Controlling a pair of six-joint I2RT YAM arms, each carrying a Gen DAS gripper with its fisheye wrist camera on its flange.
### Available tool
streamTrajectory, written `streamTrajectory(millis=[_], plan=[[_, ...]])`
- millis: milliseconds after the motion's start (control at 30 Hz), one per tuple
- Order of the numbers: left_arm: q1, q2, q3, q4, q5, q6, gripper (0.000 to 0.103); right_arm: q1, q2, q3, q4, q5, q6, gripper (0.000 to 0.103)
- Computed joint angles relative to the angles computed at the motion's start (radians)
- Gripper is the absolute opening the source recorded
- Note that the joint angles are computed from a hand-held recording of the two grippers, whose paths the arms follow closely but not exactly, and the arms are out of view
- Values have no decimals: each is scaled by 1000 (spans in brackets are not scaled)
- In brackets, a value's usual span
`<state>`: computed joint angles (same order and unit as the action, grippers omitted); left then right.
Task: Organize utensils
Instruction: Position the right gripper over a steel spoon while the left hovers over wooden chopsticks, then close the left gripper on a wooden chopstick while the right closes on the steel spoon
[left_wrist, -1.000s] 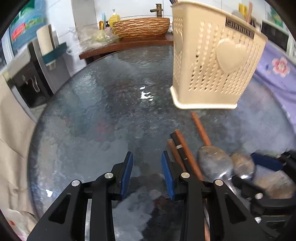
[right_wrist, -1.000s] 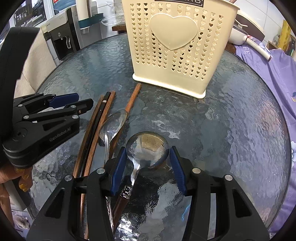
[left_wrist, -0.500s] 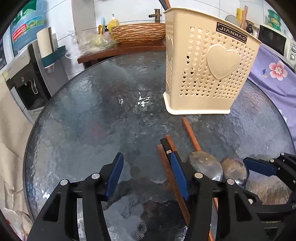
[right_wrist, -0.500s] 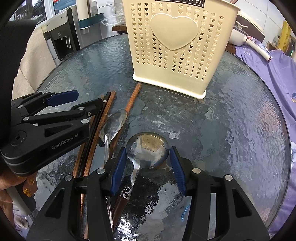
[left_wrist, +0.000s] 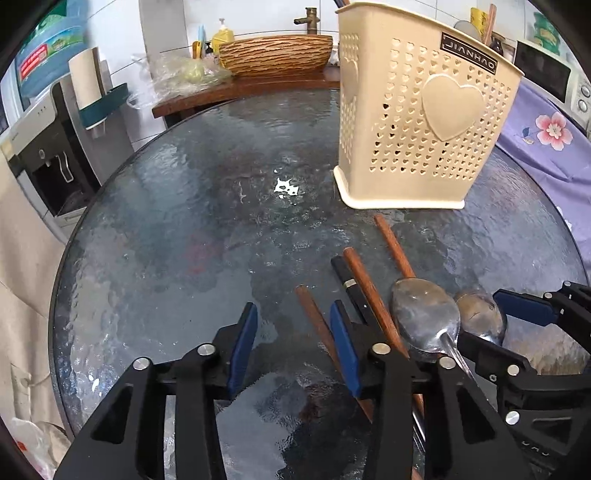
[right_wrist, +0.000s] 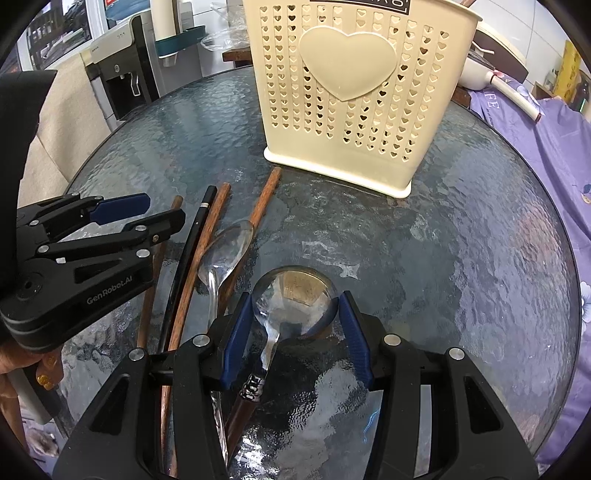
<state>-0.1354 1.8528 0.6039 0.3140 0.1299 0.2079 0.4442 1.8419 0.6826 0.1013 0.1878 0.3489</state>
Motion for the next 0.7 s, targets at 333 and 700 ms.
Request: streamTrajectory(millis=[333,700], plan=[[-55,-3,7,-19,-31,-19,13,14,20,47,-52,9,25,48],[-32,1,38,-59,26,-53,6,-14,0,-2,22,-33,25,48]])
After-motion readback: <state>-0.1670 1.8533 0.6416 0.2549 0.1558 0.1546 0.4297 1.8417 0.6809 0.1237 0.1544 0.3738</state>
